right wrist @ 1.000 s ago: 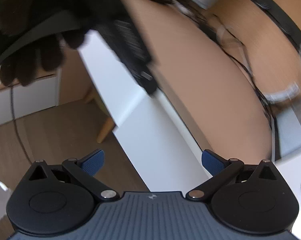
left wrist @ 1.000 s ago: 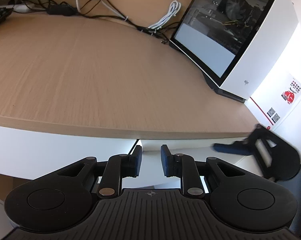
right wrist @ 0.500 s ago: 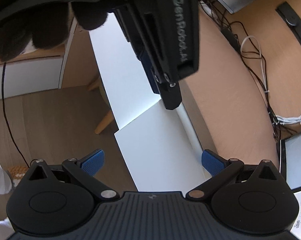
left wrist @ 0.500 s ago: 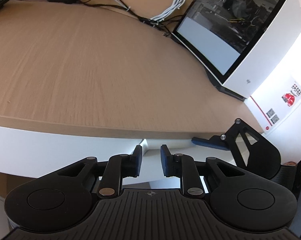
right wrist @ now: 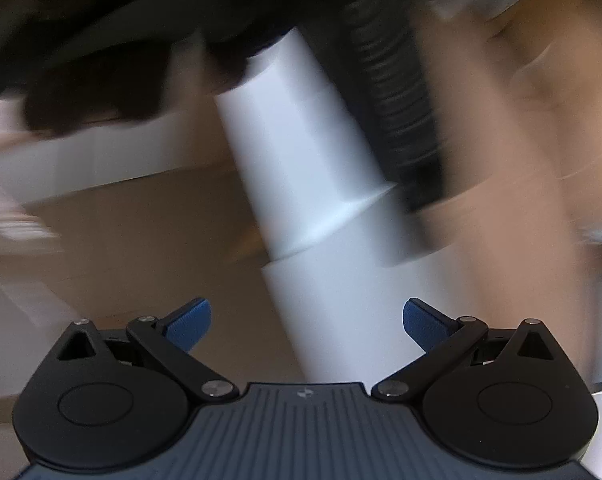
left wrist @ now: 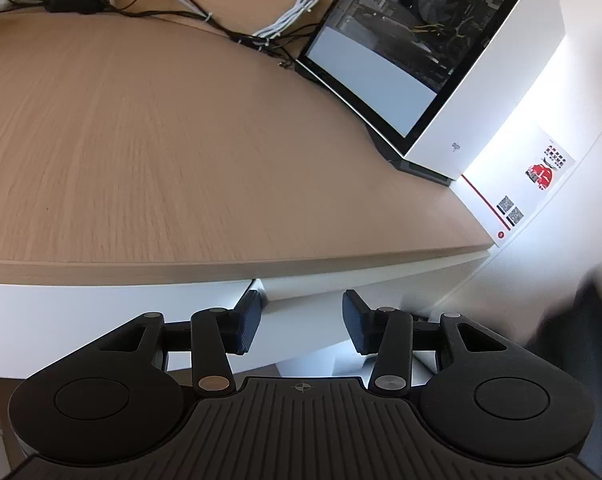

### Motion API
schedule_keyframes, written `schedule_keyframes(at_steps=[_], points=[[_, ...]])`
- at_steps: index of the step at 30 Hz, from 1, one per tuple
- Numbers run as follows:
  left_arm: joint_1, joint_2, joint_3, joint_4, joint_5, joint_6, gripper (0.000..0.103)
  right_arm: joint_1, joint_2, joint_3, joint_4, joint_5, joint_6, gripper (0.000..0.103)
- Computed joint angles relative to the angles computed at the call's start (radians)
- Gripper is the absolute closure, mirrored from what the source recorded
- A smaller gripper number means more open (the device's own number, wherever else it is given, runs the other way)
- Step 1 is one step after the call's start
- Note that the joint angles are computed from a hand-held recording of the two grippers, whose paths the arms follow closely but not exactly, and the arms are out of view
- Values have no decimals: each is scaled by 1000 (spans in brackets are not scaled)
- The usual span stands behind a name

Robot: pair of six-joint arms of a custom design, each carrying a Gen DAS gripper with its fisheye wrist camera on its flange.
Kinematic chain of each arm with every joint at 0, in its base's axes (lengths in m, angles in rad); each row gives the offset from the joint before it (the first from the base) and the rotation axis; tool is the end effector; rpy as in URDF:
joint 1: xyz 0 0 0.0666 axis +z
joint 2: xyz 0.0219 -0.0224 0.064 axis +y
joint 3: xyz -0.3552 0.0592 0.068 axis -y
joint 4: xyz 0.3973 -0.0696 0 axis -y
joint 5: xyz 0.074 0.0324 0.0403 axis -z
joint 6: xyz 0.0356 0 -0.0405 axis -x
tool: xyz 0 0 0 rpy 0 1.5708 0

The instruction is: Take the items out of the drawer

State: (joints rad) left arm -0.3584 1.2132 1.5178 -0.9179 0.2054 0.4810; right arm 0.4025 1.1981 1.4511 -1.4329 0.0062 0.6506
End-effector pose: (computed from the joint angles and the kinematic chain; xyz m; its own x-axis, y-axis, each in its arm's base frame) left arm 0.3992 -0.1577 0.5435 -0.7090 -0.2181 -0.6706 0.1935 0.8543 -0.4824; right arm 0.3518 0.1491 0.4842 -0.4410 -0.8460 -0.2997 -0.8252 0.5135 -0.2353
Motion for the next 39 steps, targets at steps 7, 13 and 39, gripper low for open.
schedule_keyframes(at_steps=[7,13,39], points=[[-8,0,3,-4,3,-24,54,70,-215,-264,179,104,-24,0],[-11,1,6,-7,9,-28,48,51,-251,-246,339,157,57,0],[-59,36,120,-157,-203,98,80,-67,-52,-33,150,78,106,0]])
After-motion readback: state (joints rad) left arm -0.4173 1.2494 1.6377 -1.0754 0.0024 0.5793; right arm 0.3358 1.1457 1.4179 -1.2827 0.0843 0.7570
